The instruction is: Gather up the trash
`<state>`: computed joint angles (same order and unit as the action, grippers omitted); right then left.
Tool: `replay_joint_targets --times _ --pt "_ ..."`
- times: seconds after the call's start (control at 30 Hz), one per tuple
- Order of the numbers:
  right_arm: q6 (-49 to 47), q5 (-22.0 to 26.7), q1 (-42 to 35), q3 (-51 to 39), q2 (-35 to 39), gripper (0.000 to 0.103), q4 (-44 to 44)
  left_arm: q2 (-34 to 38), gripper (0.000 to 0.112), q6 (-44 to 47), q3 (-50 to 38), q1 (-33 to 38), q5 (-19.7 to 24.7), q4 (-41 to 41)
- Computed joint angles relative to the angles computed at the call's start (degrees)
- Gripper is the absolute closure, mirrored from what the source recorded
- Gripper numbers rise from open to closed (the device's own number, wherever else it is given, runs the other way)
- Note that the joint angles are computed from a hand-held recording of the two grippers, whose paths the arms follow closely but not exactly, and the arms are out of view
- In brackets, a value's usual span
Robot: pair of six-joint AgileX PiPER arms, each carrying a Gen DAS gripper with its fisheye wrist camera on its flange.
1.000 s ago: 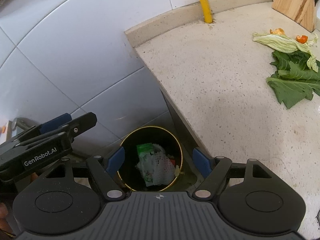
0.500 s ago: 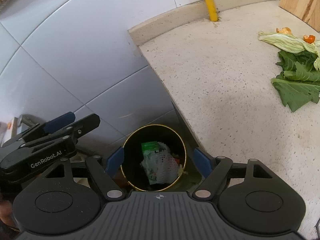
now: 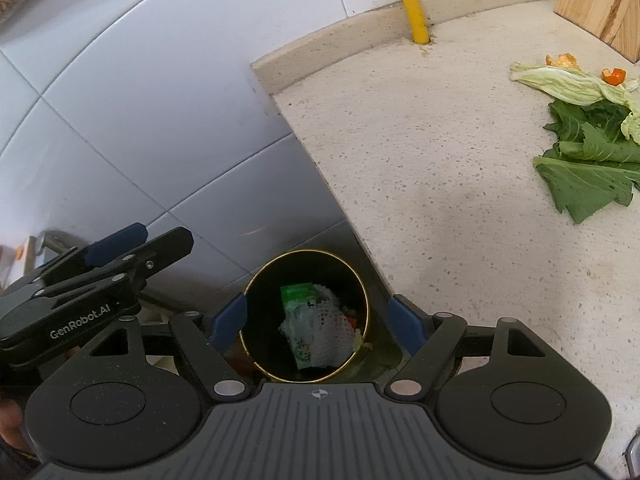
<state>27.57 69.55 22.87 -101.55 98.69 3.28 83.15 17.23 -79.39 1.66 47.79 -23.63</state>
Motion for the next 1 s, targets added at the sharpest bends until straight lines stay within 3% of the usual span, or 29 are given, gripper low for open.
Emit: replay_joint_targets --times 0.53,0.8,1.0 --pt "2.38 -1.98 -1.73 4.25 -5.22 0.019 -1.88 -0.76 0.053 3.35 -0.24 -0.90 1.20 -7.09" --pt "3.77 -2.62 -6.57 9.74 -13.06 0.019 -5.53 2.66 0.053 -1.00 -5.97 -11.06 1.40 -4.13" --pt "2.24 -3.18 -14.34 14.80 -18.82 0.019 -5.52 7.75 0.053 -4.67 -13.05 -19.38 1.70 -0.63"
